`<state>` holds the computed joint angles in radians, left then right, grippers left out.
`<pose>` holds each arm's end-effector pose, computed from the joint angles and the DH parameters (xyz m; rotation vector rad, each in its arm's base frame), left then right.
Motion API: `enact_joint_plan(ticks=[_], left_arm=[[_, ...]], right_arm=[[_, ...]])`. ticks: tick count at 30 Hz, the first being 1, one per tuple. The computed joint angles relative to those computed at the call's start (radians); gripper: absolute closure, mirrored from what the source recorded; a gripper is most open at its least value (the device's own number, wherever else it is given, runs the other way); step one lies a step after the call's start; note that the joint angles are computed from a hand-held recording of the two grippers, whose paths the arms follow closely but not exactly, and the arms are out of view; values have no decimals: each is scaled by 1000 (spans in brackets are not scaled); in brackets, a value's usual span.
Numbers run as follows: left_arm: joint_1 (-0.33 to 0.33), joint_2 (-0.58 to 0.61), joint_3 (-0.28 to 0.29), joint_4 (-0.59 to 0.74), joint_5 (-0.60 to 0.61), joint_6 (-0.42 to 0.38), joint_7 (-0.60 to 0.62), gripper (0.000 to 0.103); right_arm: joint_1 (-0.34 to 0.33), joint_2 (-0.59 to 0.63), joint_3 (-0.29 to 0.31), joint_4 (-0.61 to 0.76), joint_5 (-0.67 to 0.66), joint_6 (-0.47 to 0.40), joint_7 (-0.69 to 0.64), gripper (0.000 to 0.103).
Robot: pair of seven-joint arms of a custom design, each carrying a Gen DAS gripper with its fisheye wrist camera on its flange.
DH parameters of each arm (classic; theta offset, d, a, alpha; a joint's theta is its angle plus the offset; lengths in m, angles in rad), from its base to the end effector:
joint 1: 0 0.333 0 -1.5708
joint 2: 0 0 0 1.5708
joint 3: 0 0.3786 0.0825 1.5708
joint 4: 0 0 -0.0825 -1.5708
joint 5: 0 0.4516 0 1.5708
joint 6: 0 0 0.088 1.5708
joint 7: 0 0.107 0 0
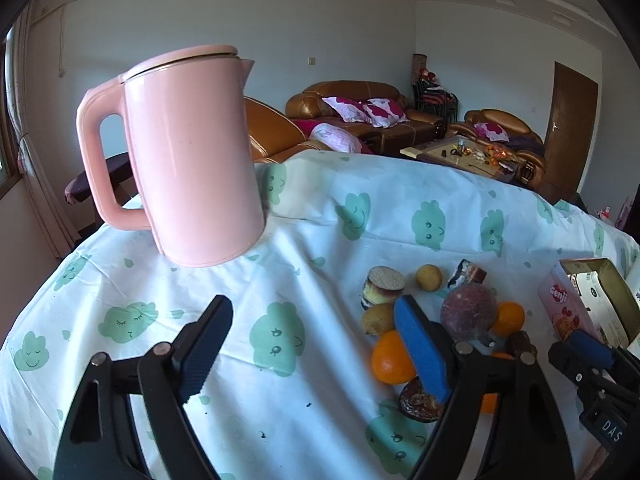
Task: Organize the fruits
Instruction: 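Grasp the dark brown round fruit with the right tool while the left tool reaches for the large orange, then carry the dark fruit over the pink tin with the right tool while the left tool grasps the large orange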
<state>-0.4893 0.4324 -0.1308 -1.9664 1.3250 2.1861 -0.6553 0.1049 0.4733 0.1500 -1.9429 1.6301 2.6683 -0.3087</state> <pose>0.5793 -0.3648 0.2613 -2.0407 0.9846 -0.5135 0.6821 0.1415 0.2481 -2.0036 0.9977 -0.2056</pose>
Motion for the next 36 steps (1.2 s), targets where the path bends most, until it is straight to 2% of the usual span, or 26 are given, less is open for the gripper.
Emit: enact_joint_plan(ticks=[2,7,9,11,14,17,19,23,26,30,33,36], left_arm=[[0,6,1,8,34,30,15,18],[-27,49,1,68,6,-42,150,17],[-30,52,5,72,13,-27,167,17],[-31,54,8,75,22,-9,178,17],[-36,62,12,83,32,4,203,17],[-40,67,16,88,35,12,217,16],[-38,63,19,82,48,33,205,16],[-24,44,25,53,118,128,136,16],[-4,30,27,33,206,228,53,16],[16,37,19,42,306,322,5,16],[21,70,10,87,350,378,44,16],[19,122,5,151,278,394,157,19]], right_arm=[[-9,2,-2,8,-44,-36,65,54],[17,32,12,45,-121,-1,95,55],[38,49,10,54,-212,31,153,61],[25,56,24,63,-245,34,195,62],[8,95,12,115,-397,-61,398,62],[-45,133,18,174,-505,-230,549,62],[-69,139,24,185,-542,-292,590,62],[-94,136,30,182,-569,-337,620,63],[-117,132,36,174,-553,-368,629,63],[-153,96,59,139,-444,-386,551,63],[-164,38,63,85,-305,-332,409,63],[-153,-16,47,43,-154,-254,258,63]])
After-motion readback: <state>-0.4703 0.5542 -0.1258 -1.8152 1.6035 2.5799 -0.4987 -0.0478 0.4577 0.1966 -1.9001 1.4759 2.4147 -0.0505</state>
